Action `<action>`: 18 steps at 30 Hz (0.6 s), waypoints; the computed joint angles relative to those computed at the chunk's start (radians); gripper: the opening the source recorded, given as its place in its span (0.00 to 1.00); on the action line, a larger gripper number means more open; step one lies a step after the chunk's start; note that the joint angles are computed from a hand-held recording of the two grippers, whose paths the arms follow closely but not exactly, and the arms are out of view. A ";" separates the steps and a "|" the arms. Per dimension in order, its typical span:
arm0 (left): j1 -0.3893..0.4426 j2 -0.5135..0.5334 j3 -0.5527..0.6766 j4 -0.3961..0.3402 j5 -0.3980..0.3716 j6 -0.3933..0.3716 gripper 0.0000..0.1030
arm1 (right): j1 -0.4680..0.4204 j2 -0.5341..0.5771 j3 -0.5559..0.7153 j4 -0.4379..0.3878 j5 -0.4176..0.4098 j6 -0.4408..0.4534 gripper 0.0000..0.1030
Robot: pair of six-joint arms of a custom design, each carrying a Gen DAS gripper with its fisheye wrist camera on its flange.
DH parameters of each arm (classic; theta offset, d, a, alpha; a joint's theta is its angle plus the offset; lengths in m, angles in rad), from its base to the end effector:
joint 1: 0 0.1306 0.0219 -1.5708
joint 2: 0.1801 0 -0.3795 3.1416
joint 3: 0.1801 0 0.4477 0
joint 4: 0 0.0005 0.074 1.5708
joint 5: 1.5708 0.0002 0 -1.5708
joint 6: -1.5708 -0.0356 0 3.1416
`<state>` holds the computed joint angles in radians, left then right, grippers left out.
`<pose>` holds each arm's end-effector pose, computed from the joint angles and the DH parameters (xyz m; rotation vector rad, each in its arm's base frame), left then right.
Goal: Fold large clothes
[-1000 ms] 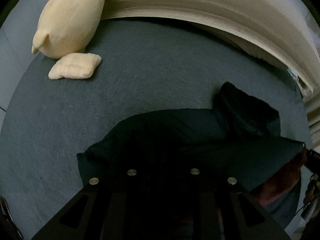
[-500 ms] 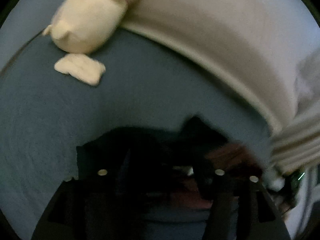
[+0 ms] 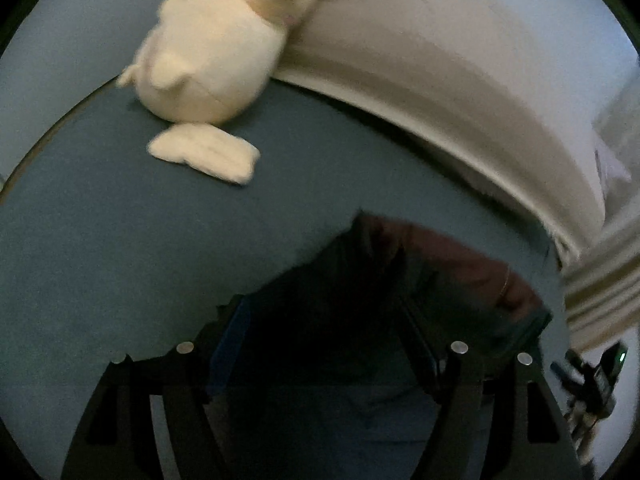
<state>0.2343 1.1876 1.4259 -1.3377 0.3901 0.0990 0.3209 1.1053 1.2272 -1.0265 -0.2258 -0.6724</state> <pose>0.4203 0.0859 0.5126 -0.3107 2.5933 -0.4719 0.4023 0.1416 0.4636 0.3510 2.5548 0.6817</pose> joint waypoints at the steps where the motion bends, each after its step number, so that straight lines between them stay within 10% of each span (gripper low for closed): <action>1: -0.016 0.003 -0.009 0.008 -0.001 -0.022 0.72 | 0.009 0.016 0.005 -0.001 0.003 0.033 0.95; 12: -0.078 0.047 -0.018 0.082 -0.067 -0.068 0.72 | 0.005 0.162 0.080 0.013 0.023 0.117 0.94; 14: -0.085 0.037 -0.033 0.090 -0.093 -0.070 0.61 | 0.009 0.188 0.100 0.006 0.026 0.116 0.57; 16: -0.108 0.050 -0.022 0.102 -0.160 -0.069 0.30 | 0.015 0.211 0.127 -0.034 0.051 0.123 0.12; 18: -0.118 0.045 -0.022 0.101 -0.198 -0.081 0.21 | 0.037 0.218 0.153 -0.056 0.101 0.140 0.08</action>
